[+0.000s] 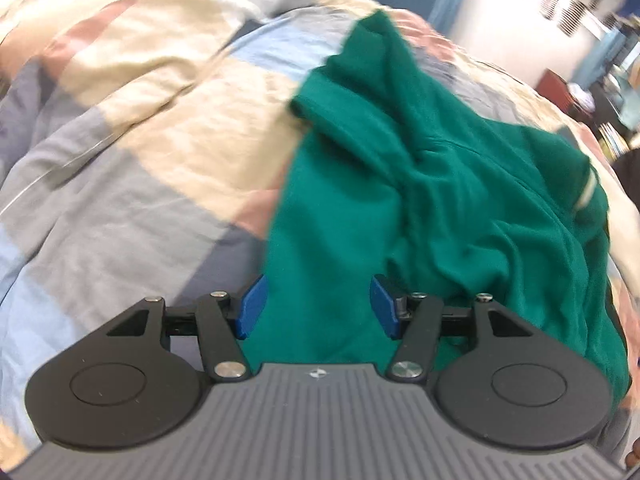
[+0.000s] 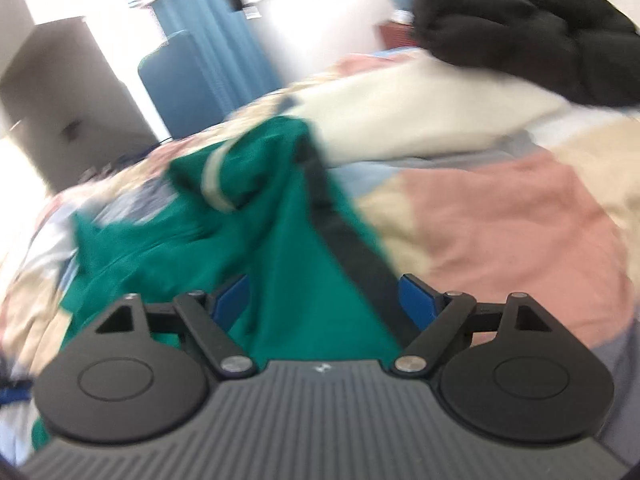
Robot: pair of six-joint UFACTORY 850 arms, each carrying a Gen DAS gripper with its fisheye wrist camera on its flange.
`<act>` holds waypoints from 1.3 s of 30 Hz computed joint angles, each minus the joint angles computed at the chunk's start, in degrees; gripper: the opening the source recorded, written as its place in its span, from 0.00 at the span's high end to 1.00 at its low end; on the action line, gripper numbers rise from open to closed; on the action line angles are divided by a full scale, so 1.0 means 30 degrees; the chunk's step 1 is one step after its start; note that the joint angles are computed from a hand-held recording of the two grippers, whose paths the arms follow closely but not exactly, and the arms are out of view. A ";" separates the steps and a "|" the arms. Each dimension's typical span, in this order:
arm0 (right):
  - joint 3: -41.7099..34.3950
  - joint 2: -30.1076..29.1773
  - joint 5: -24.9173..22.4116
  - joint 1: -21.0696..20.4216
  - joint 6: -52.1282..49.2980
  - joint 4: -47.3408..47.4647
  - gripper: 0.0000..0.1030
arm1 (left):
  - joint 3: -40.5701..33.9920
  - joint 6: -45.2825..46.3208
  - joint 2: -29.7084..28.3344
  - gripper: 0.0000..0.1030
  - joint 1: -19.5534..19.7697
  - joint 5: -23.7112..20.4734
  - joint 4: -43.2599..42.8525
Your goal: Fold large clothes
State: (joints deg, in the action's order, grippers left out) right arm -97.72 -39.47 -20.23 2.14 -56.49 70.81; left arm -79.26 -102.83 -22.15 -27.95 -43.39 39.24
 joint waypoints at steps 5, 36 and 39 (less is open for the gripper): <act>-0.2134 -0.1736 -0.1444 -0.0717 0.8242 -0.4106 0.19 | 0.1678 -0.1744 0.0679 0.39 0.0800 0.1140 -0.0806; -0.3675 -0.3560 -1.0514 -0.0781 0.6188 -0.1883 0.42 | 0.3211 0.2659 0.0370 0.39 0.1285 0.8884 -0.6482; -0.3870 -0.3744 -0.9236 -0.0356 0.7832 -0.3575 0.54 | 0.1870 0.2695 -0.0484 0.41 0.0749 0.6474 -0.5857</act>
State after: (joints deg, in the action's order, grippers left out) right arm -109.33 -50.70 -47.94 1.07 -32.99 60.08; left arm -73.65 -94.75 -23.60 -25.70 -23.96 21.67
